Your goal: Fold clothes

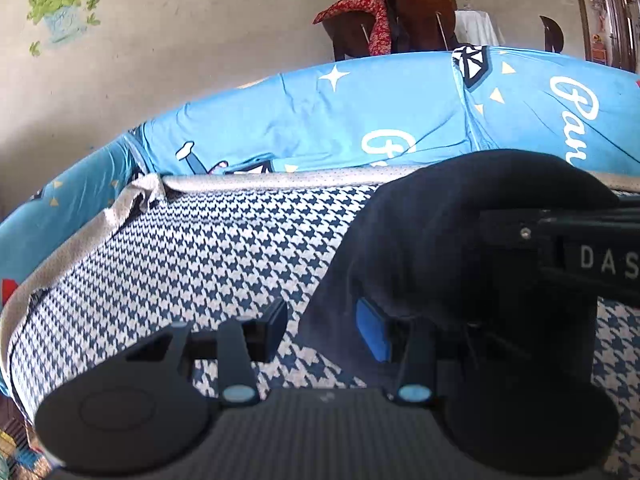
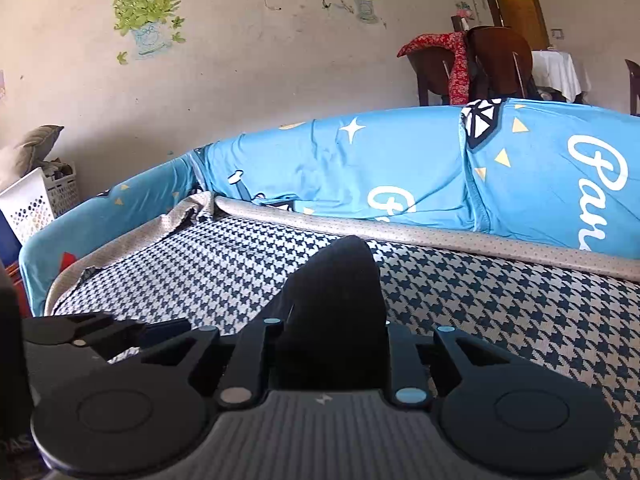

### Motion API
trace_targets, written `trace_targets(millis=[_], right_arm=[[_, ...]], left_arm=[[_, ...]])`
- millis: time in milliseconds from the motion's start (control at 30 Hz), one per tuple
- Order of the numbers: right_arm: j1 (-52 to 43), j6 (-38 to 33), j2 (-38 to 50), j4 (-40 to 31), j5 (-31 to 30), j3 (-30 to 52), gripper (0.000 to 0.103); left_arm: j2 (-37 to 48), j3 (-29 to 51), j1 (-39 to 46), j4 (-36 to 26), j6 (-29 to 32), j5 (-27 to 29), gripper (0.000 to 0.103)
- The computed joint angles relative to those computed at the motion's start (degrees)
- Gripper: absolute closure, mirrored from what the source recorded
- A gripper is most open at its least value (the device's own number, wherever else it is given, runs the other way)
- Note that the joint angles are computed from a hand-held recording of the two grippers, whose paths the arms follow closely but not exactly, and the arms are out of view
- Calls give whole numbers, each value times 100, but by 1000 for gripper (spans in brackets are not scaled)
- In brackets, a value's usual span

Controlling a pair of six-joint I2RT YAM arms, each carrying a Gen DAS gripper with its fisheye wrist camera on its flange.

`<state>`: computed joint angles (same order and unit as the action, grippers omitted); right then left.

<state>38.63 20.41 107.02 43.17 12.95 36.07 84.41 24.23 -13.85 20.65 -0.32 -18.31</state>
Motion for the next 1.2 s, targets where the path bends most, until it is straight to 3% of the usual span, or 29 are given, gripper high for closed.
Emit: trace_targets(millis=[167,333,400,600,800,1200], right_arm=[[-296,325,232,-281,201,139,77],[-543,676,22,-699,717,76,34],[-722,797,-154,-758,699,-82,27],[-1416,1396,-628,-517,-572,-756,27],[-1615,1502,-811,-372,-1304,-1190,27],[-1300,1819,-64,-220,-1760,-1076,27]], left_arm=[[241,168,158,-203,-221,388,63],[301,258,103,-358,-362,669,60],[293,247,50,-348,-369,654,57],[246,289,131,-570,-571,1015,54],[281,310,161,-637,-677,1097,50],[274,381,193,-771,-847,1114,50]])
